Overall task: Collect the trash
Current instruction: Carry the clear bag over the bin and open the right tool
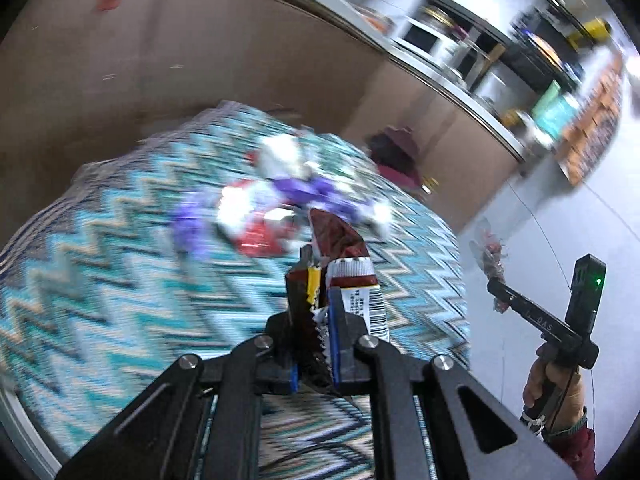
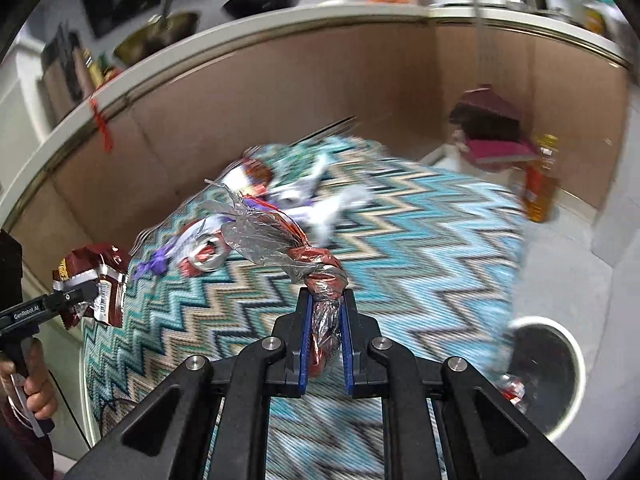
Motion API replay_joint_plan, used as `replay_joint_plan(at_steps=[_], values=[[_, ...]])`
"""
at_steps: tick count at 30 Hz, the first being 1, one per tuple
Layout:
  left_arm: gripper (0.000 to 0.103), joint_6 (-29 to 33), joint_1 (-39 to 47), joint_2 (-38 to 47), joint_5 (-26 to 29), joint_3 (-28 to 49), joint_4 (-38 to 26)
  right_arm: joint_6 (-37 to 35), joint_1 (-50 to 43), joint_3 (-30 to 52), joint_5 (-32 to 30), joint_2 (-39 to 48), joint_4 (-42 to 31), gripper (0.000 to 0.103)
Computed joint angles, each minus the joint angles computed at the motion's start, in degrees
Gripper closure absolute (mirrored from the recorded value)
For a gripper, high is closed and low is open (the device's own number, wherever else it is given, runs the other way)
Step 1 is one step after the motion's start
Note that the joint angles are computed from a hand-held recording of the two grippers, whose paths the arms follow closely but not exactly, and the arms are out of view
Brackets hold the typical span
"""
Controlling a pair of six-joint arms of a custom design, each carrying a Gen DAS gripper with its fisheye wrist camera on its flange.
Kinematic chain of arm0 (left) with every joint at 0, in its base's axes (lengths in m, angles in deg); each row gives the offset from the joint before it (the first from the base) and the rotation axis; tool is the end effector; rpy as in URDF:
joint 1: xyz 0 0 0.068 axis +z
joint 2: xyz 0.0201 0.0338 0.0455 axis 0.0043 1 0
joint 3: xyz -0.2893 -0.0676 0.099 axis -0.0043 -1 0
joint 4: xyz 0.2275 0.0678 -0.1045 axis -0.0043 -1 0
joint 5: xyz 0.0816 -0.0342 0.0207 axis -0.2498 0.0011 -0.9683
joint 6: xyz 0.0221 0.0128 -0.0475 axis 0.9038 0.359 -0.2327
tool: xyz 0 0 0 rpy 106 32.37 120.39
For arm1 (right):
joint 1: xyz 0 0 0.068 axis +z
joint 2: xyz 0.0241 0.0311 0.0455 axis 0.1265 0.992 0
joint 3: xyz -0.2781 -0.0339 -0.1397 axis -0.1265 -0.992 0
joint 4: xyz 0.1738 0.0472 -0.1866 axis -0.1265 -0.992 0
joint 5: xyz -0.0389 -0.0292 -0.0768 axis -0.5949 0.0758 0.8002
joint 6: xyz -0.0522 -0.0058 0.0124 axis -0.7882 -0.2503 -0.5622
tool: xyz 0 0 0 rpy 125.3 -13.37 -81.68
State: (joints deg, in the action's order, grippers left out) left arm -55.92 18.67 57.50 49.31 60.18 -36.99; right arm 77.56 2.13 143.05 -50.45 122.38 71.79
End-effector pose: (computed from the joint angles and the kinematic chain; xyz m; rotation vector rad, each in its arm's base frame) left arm 0.2420 0.0629 0.2374 -0.2525 2.3307 -0.4734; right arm 0.3356 -0.0122 0.2207 -0.3418 2.3355 0.5088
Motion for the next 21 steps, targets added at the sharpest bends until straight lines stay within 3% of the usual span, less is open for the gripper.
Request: replay_joint_plan(at_steps=[5, 9, 14, 21], values=[[0.093, -5.1, -19.4, 4.9, -8.3, 3.6, 3.6, -4.0, -12.8, -0.5, -1.2, 2.5, -1.5, 0.090], [0.093, -7.8, -32.4, 13.6, -13.8, 11.0, 4.0, -6.5, -20.5, 1.4, 0.6, 8.2, -1.6, 0.090], [0.093, -9.6, -44.5, 27.3, -19.0, 25.2, 0.7, -6.8, -24.5, 6.7, 3.6, 18.9, -1.4, 0.090], [0.092, -10.7, -53.6, 44.5, -24.0, 46.8, -8.3, -5.9, -26.9, 15.4, 4.2, 29.6, -2.6, 0.090]])
